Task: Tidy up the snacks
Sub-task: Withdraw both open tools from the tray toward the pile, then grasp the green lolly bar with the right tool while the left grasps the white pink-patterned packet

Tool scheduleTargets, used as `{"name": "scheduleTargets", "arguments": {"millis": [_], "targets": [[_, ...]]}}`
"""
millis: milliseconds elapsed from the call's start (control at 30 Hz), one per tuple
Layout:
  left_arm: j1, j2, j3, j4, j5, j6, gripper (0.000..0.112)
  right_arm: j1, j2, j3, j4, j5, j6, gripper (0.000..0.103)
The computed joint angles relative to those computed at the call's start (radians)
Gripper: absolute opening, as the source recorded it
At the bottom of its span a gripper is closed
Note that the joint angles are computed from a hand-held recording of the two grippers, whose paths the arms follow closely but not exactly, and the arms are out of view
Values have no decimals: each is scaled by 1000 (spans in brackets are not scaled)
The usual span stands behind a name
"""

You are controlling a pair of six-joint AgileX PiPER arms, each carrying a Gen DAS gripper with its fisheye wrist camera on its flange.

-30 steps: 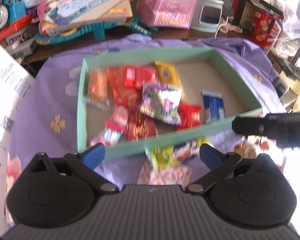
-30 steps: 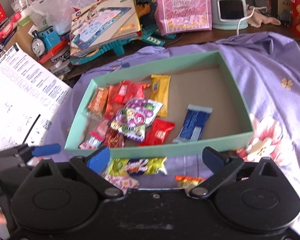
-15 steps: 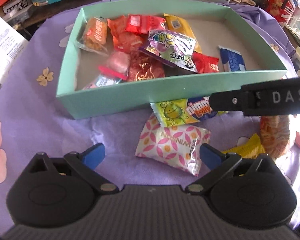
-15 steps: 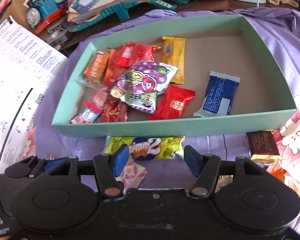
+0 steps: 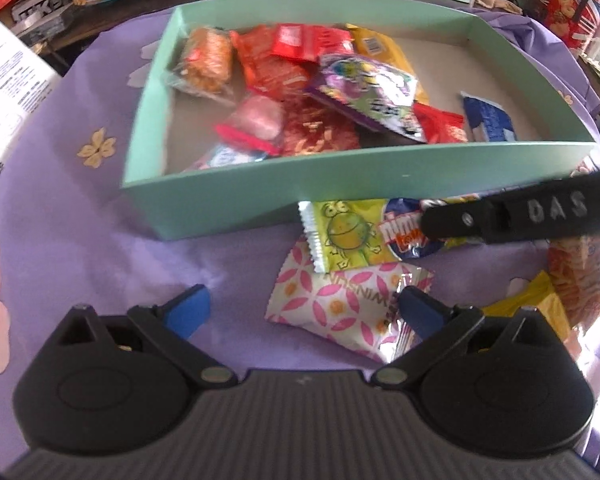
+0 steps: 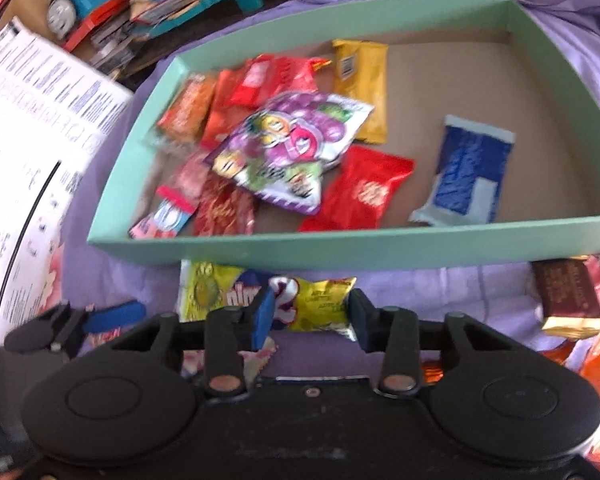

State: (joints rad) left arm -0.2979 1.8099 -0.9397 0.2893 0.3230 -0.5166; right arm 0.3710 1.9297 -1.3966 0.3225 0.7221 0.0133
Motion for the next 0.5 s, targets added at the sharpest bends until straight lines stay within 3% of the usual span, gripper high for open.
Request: {"name": "scheduleTargets", "arguments": {"millis": [333,400,500], "targets": [[100,-73,93,21,-19,47,103,82,-28,13,-22,51,29,37],[125,-87,112,2,-24,73,103,81,-30,1,13,93,-13,37],[156,-99,132,-23,-32,112,103,104,-58,1,-50,98,8,38]]}}
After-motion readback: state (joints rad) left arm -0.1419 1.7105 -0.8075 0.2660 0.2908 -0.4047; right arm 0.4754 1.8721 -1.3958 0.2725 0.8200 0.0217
